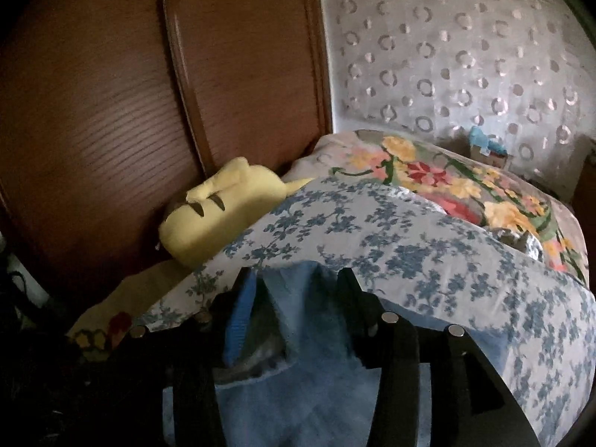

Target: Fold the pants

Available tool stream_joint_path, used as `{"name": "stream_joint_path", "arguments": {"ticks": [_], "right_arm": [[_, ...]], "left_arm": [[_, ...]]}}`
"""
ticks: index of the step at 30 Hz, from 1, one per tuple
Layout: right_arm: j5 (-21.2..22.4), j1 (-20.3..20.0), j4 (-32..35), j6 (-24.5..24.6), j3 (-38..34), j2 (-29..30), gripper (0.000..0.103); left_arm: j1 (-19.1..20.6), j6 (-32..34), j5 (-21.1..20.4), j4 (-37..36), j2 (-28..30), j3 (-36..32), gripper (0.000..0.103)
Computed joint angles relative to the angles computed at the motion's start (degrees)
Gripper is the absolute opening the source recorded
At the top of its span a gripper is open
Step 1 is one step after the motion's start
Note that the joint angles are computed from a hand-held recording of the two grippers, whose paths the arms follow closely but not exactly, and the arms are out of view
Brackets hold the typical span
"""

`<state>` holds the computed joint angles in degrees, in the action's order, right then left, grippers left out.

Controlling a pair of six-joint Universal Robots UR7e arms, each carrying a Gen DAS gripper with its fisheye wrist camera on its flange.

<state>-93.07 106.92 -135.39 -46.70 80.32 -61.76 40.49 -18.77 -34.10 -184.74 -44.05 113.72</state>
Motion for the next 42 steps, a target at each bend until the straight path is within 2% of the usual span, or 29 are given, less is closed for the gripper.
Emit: {"name": "stream_joint_path", "arguments": {"ticks": [1, 3, 5, 8, 11, 14, 20, 24, 32, 42], "right_arm": [[1.0, -0.7, -0.7, -0.3, 1.0, -1.1, 0.048], [2.0, -1.8, -1.7, -1.4, 2.7, -3.5, 0.048], [3.0, -3.5, -3.5, -2.8, 5.2, -5.9, 0.048], [4.0, -6.9, -4.6, -4.1, 9.4, -10.5, 0.048], [4.6, -9.8, -4.3, -5.0, 12.1, -14.5, 0.048], [3.2, -12.1, -6.4, -6.1, 15.1, -17.9, 0.049], [1.5, -15.5, -8.5, -5.7, 19.1, -21.3, 0.049], [0.2, -15.9, -6.9, -3.1, 20.6, -22.9, 0.05], [-2.4, -15.8, -6.0, -1.0, 22.9, -22.7, 0.05], [-2.4, -16.0, -5.3, 0.6, 22.4, -20.8, 0.05]], "left_arm": [[-0.1, 0.4, -0.1, -0.5, 0.1, -0.1, 0.037], [-0.2, 1.4, 0.1, -1.5, 0.5, -0.5, 0.057], [-0.2, 2.2, 0.0, -1.7, 0.8, -1.2, 0.068], [-0.1, 3.3, -0.9, -2.2, 1.5, -2.2, 0.076], [-0.2, 4.4, -1.0, -2.1, 2.7, -3.8, 0.076], [-0.1, 4.8, -1.2, -2.1, 3.9, -5.5, 0.076], [0.1, 4.8, -0.1, -0.6, 6.6, -8.7, 0.076], [0.4, 3.8, 0.3, 1.3, 7.6, -10.0, 0.076], [1.7, -0.7, 4.4, 4.9, 6.9, -8.7, 0.076], [3.2, -7.1, 8.1, 8.9, 4.6, -5.3, 0.076]]}}
